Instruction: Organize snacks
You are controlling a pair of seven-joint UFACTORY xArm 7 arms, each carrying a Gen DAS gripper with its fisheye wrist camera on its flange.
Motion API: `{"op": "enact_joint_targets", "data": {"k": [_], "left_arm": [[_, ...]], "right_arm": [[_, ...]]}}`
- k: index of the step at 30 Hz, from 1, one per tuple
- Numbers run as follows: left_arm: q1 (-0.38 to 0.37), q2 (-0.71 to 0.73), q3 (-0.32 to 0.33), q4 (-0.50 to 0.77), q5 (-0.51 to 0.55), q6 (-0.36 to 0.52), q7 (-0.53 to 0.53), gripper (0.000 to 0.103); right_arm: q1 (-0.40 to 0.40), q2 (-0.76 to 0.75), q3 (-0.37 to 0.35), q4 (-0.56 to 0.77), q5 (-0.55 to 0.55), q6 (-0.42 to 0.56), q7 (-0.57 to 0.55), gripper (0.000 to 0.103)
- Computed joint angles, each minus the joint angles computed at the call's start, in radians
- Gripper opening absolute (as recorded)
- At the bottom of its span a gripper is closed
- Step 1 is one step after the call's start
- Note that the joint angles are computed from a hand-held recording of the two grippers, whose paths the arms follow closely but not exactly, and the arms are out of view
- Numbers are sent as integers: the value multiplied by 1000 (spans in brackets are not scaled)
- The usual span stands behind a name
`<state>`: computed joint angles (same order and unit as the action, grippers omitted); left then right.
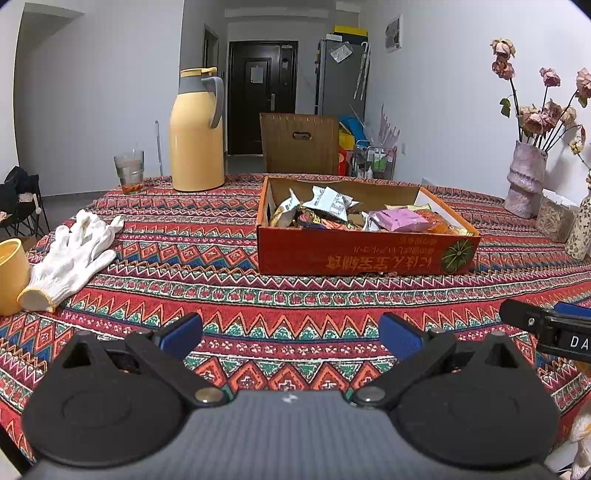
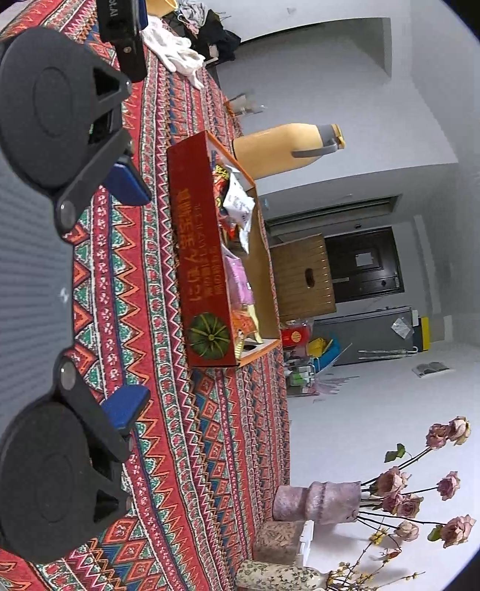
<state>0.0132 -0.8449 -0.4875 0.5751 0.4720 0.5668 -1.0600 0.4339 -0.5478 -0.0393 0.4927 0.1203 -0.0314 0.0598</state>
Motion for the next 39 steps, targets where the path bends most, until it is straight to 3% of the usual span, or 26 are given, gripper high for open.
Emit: {"op": "enact_joint_targets", "data": {"k": [39], "left_arm": [[-28, 40, 11, -7, 3, -1, -16, 103]], "right_arm": [[-19, 10, 16, 3, 21, 62, -35, 103]]}}
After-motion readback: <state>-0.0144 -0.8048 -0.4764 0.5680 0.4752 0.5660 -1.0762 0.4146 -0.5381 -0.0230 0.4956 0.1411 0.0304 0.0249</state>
